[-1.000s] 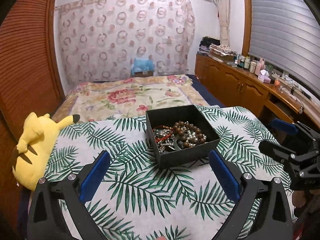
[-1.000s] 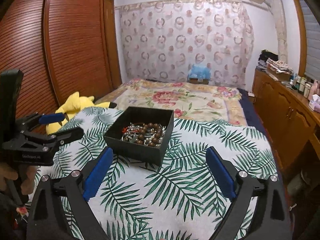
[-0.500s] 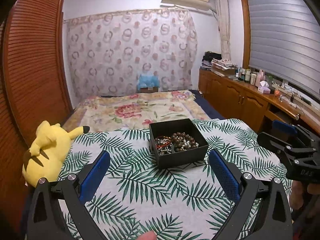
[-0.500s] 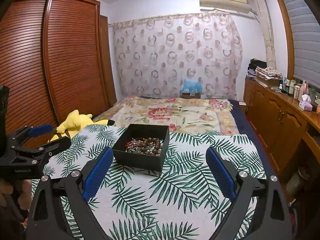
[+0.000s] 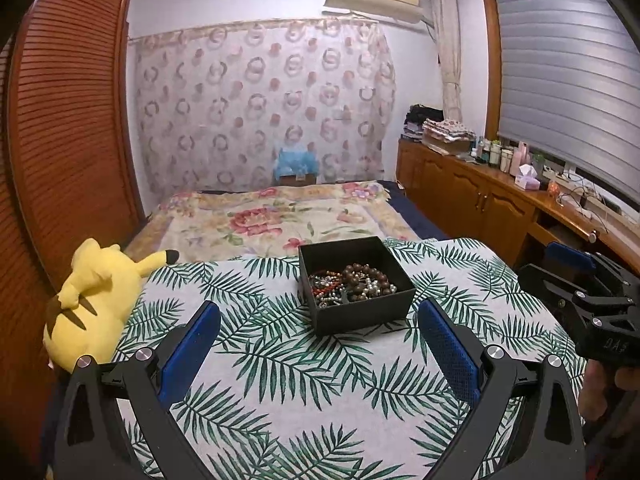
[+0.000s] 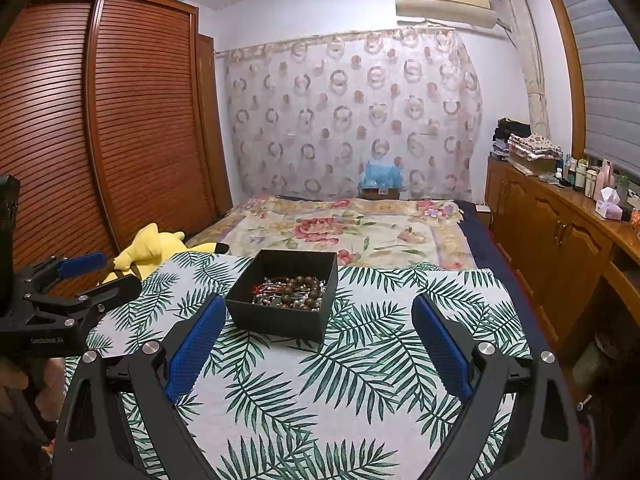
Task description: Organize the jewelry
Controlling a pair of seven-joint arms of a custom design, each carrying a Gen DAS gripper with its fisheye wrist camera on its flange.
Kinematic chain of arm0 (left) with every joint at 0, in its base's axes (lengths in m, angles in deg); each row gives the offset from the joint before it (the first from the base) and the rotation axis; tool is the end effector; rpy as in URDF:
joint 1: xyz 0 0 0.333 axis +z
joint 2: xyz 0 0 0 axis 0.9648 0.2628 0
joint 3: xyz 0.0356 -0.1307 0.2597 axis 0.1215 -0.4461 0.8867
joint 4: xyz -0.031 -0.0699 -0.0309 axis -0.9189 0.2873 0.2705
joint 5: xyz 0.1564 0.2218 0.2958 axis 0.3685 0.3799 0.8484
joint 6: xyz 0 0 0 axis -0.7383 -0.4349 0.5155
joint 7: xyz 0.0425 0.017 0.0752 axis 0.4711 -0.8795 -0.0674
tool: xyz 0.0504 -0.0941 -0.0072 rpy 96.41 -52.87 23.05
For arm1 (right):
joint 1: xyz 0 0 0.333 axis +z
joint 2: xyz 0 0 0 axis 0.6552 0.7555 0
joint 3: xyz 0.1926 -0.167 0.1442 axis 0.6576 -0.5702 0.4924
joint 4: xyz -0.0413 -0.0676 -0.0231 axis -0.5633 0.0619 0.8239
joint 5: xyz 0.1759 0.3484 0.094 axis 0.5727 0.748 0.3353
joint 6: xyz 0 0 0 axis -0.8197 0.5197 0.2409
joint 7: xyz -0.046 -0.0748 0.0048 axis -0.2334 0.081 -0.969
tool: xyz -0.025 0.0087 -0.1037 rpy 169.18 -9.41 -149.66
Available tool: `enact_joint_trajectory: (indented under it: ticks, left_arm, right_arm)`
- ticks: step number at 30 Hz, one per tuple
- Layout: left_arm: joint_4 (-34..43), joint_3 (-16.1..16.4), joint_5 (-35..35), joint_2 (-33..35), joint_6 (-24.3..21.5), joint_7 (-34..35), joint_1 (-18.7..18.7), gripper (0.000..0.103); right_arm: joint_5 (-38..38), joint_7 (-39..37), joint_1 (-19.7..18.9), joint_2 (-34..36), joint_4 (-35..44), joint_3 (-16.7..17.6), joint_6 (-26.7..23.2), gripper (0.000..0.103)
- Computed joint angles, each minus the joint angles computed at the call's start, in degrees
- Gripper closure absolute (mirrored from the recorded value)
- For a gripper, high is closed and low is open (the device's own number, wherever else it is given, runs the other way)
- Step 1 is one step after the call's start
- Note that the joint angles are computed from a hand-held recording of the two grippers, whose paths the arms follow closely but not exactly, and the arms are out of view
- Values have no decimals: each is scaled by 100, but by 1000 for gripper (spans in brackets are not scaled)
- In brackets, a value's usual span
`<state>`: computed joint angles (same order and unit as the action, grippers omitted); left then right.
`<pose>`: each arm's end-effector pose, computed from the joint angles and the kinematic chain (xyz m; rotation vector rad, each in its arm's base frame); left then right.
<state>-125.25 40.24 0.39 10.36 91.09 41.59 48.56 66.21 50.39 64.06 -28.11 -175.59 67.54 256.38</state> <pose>0.6904 -0.3454 0.4369 -1.4397 1.7509 -1.0371 0.6945 0.2180 0.4126 -1.6102 1.3408 -0.7604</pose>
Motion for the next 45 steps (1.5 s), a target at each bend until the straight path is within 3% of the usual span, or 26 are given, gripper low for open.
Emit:
enact_joint_trajectory:
  ticks: [45]
  left_arm:
    - [81, -8, -26, 58, -85, -3, -9, 8]
  right_arm:
    - [8, 38, -20, 95, 31, 26, -9, 8]
